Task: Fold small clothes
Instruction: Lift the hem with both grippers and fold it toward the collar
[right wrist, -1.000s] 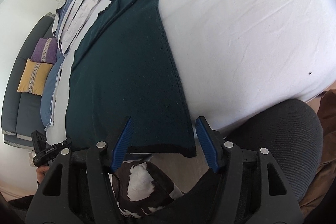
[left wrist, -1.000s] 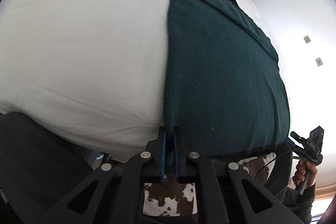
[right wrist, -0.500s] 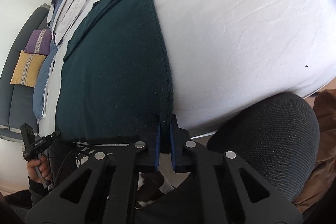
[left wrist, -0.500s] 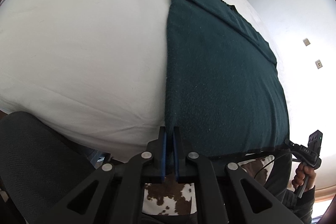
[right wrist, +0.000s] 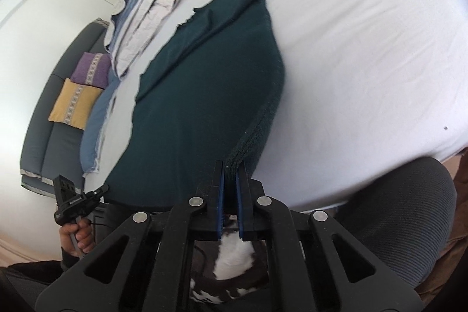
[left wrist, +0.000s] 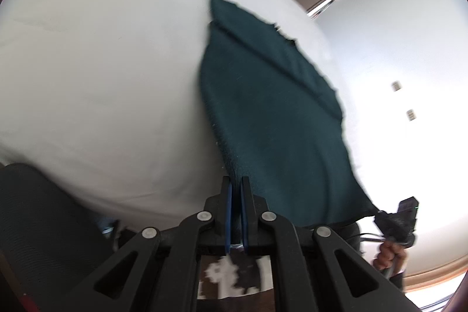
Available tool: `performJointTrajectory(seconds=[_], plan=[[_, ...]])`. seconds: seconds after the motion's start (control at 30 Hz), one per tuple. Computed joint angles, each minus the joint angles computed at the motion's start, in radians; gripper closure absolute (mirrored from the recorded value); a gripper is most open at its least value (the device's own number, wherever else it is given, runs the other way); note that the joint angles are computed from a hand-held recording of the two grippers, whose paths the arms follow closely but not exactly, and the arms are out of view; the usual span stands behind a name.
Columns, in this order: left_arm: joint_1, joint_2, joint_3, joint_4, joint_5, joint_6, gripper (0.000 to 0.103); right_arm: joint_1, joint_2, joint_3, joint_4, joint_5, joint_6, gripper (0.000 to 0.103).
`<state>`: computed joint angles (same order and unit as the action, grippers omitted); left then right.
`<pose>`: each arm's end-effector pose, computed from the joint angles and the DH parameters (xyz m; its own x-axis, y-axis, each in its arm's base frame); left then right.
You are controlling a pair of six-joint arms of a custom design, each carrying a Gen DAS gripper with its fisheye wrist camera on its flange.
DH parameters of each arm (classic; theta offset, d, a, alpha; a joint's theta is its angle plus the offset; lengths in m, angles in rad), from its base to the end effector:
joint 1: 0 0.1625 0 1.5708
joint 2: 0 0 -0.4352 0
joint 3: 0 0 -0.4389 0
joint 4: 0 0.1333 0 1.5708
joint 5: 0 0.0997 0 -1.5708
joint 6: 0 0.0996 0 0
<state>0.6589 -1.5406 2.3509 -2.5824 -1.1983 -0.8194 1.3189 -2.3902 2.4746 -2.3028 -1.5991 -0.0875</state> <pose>-0.2377 -0.3985 0.2086 -0.9947 0.0340 -0.0973 0.0701 0.9151 -0.3971 0.0618 -0.2832 0.4033 -0.9775 0.1972 0.0752 0.1138 0.7926 -0.5990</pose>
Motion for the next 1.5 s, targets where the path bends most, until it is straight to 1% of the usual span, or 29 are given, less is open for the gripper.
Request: performJointTrajectory(seconds=[0.17,0.3,0.37,0.5,0.57,0.73,0.9,1.07,1.27,1.5], plan=[[0.006,0.014,-0.017,-0.101,-0.020,0.022,0.097,0.049,0.054,-0.030,-0.072,0.041,0.041,0.098],[0.027,0.037,-0.037,-0.190,-0.038,0.041,0.097,0.095,0.131,-0.071,-0.147,0.050,0.077,0.098],[0.036,0.061,-0.061,-0.219,-0.035,0.053,0.097,0.106,0.159,-0.092,-0.169,0.057,0.089,0.098],[0.058,0.107,-0.117,-0.254,-0.031,0.098,0.097,0.140,0.236,-0.146,-0.232,0.052,0.109,0.098],[0.068,0.127,-0.142,-0.272,-0.035,0.119,0.097,0.151,0.264,-0.169,-0.249,0.056,0.114,0.098],[0.094,0.184,-0.207,-0.304,-0.044,0.159,0.097,0.185,0.339,-0.231,-0.296,0.038,0.124,0.098],[0.125,0.232,-0.272,-0.321,-0.058,0.191,0.097,0.194,0.405,-0.284,-0.340,0.024,0.133,0.098],[0.152,0.294,-0.363,-0.326,-0.059,0.241,0.097,0.182,0.461,-0.335,-0.373,0.030,0.127,0.098],[0.192,0.400,-0.504,-0.310,-0.061,0.295,0.097,0.180,0.593,-0.442,-0.419,0.025,0.126,0.098],[0.252,0.542,-0.688,-0.267,-0.048,0.323,0.097,0.160,0.790,-0.613,-0.458,0.002,0.127,0.098]])
